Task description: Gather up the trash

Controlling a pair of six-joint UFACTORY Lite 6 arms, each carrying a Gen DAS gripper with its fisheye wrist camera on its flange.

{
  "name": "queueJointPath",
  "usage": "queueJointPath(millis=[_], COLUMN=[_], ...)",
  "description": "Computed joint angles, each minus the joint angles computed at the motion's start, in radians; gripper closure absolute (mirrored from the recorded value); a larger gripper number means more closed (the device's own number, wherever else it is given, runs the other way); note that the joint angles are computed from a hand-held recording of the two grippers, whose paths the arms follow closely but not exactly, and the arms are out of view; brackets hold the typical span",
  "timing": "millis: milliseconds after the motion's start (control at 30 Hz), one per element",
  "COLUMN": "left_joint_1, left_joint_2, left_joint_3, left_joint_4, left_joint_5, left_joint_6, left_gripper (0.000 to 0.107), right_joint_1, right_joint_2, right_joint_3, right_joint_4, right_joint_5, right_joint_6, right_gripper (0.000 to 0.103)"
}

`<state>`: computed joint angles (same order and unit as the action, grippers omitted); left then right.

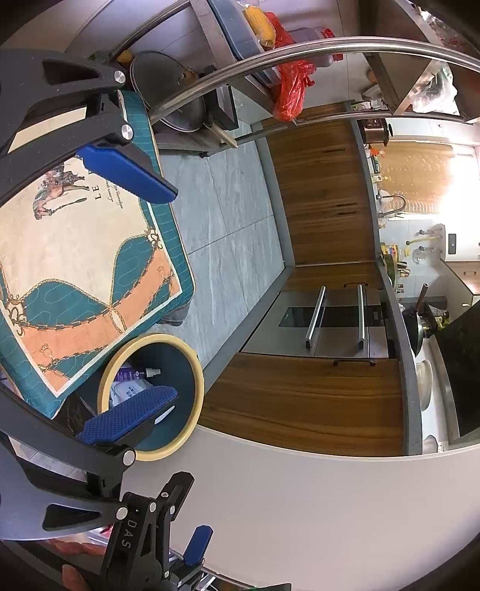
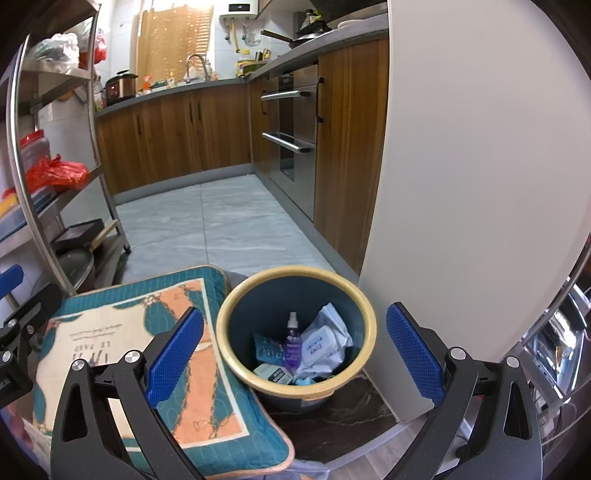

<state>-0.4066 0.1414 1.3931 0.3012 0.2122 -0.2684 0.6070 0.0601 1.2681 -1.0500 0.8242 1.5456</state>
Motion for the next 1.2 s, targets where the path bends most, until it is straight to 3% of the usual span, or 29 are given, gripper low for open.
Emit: queueJointPath(millis=[1200], left_joint_1=[0.009], left_joint_2=[-0.006], left_joint_3=[-0.004], left_joint_4=[-0.035], left_joint_5=[0.002], left_joint_6=[0.039], left_gripper=[0.009], right_joint_1=[0.002], right_joint_2=[-0.002], right_joint_3=[-0.007], right_joint_4=[-0.002], right_joint_5=[0.005], right_joint_6=[0.015], right_gripper=[0.005])
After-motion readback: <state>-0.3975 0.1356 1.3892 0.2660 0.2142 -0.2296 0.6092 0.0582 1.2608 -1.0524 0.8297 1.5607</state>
